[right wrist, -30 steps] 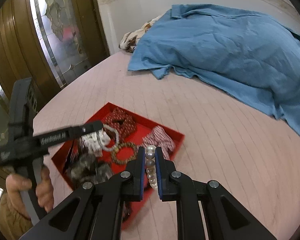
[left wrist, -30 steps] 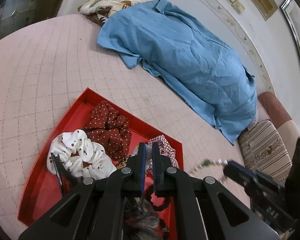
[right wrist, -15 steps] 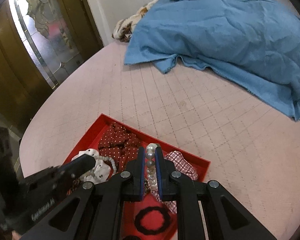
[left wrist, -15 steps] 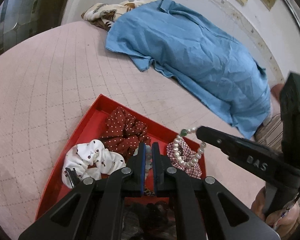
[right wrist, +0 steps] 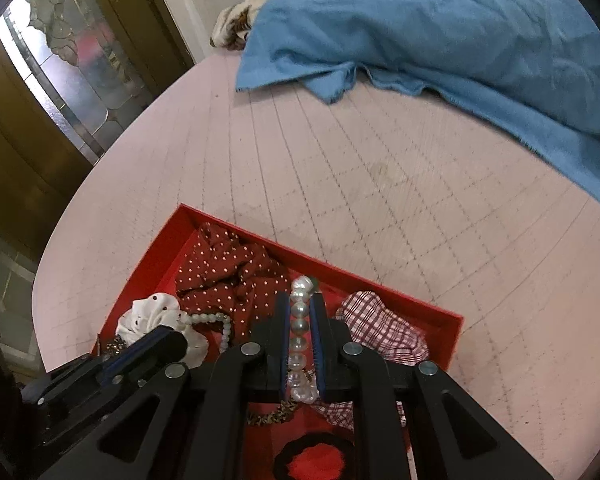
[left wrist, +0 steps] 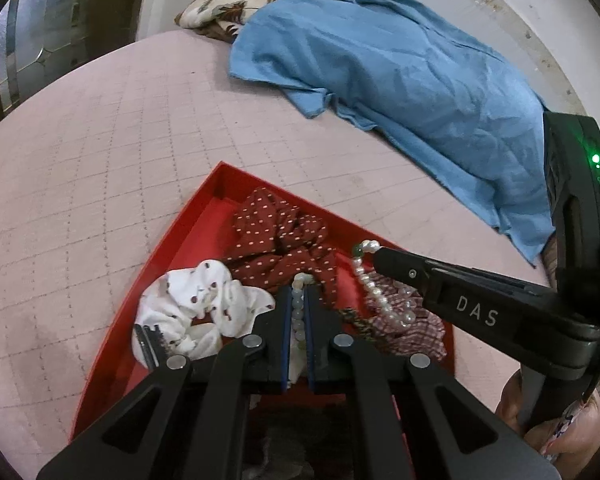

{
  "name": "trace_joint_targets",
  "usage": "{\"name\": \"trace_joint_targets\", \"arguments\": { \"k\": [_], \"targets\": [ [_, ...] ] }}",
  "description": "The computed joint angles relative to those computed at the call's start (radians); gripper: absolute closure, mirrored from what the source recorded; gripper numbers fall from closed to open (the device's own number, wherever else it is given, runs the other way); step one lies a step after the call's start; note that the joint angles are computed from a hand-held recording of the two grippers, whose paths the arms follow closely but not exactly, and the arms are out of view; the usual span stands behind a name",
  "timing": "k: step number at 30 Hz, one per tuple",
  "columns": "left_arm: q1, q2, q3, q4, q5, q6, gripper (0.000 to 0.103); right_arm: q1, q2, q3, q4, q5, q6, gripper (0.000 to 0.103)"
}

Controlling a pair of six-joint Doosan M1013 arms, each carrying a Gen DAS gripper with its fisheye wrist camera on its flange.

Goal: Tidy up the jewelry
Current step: 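Carry both bracelets into the red tray and open both tools to release them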

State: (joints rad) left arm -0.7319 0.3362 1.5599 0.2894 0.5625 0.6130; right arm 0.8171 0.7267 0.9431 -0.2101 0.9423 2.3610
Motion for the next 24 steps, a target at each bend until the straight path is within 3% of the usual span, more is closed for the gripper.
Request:
{"name": "trace_joint_targets", "arguments": {
  "k": [24],
  "targets": [
    [-0.016, 0.004, -0.007, 0.081, 0.043, -0.058, 0.097, -0.006, 0.010, 0.013, 0.060, -0.024, -0.012, 0.092]
  ]
}}
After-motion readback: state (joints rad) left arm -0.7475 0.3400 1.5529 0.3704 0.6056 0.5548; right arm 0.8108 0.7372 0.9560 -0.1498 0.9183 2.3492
